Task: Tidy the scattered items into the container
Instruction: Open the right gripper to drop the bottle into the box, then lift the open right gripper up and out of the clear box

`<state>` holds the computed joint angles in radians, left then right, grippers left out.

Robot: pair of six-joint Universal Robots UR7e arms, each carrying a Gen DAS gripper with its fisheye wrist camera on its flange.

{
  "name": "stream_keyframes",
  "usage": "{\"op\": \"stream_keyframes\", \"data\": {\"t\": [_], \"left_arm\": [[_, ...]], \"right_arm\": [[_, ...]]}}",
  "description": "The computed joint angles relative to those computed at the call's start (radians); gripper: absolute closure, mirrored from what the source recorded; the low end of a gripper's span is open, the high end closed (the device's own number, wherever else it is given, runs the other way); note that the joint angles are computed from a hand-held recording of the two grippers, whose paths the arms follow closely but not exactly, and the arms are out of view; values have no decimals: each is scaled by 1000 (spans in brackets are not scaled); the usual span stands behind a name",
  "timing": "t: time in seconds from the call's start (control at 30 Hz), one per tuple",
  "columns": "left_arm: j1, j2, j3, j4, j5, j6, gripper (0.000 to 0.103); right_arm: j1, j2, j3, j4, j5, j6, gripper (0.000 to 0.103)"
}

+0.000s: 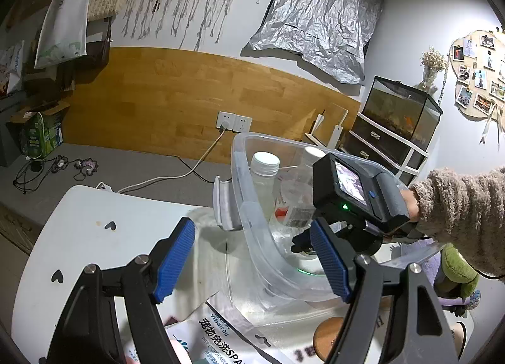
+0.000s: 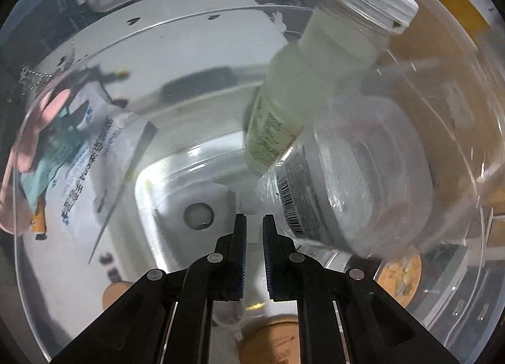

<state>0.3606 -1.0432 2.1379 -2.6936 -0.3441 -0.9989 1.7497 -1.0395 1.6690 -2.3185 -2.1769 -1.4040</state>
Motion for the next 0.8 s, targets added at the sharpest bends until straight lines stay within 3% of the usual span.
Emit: {"op": "stream_keyframes", "data": {"t": [0.4,0.67,0.8], "left_arm": [[3,0,-4,10,-5,-2,28],[5,-5,-25,89,-18,-47,27],[-1,-10,-30,124,-13,-79,11]], "right_arm": [[2,17,0,-28,-16,-4,92],[20,5,-9,28,-51,26,92],[27,-7,-11,63,-65,45,92]]}}
